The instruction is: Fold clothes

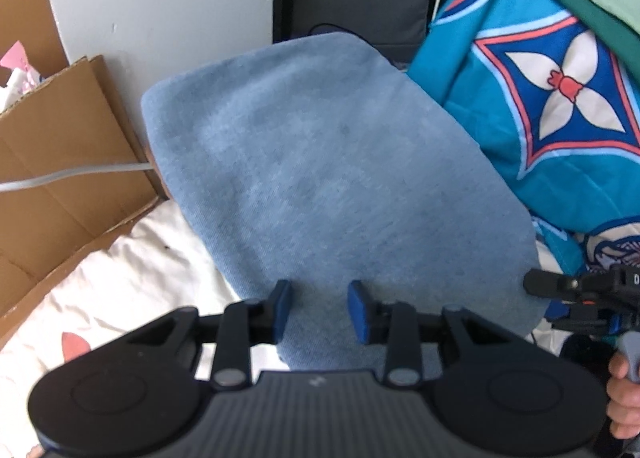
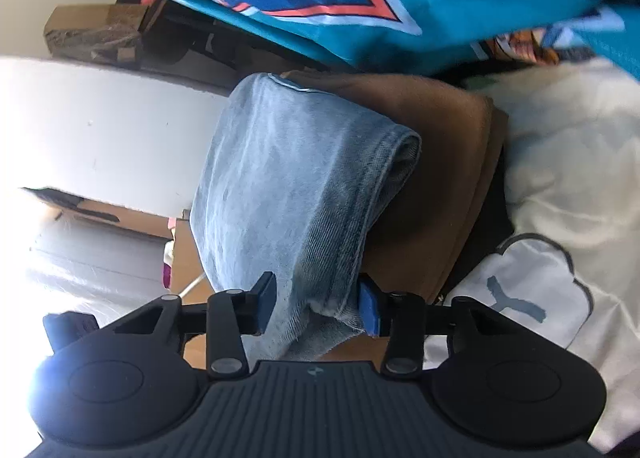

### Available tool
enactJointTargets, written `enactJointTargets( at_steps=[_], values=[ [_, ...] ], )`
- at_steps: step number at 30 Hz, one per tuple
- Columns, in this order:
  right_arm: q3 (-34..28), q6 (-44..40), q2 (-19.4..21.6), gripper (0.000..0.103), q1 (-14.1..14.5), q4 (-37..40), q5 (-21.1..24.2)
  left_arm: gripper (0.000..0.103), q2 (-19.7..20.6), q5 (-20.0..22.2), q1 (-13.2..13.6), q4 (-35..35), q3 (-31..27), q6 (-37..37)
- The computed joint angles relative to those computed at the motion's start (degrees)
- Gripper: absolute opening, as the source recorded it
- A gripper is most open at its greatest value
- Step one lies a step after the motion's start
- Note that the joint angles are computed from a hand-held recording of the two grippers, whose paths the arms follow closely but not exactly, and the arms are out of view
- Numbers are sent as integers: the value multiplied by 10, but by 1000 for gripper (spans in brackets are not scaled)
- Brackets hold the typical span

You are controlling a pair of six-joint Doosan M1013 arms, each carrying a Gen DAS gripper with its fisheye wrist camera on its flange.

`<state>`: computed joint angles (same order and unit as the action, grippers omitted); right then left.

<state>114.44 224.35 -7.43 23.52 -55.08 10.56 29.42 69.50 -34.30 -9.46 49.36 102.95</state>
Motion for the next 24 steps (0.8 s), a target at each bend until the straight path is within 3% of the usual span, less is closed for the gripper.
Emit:
enactJointTargets(
  at_steps=[9, 13, 15, 17, 18, 22, 24],
  values=[
    [-18, -170, -11, 45, 18, 134, 77, 33, -26, -5, -3, 4, 26, -30],
    [-29, -203, -14, 45, 24, 156, 103, 33, -42, -4, -2, 11, 44, -62],
    [-35, -204, -15, 52, 27, 156, 116, 34, -51, -5, 0, 10, 54, -76],
    [-45, -217, -14, 54, 32, 161, 136, 38, -60, -6, 1, 13, 62, -87],
    [-50, -227, -14, 60, 34, 166, 145, 40, -64, -6, 1, 15, 67, -93],
    [-73, -270, -8, 67, 43, 187, 190, 59, -79, 6, 7, 20, 78, -117],
    [-83, -275, -4, 82, 48, 187, 209, 65, -83, 18, 10, 25, 80, -133]
  ],
)
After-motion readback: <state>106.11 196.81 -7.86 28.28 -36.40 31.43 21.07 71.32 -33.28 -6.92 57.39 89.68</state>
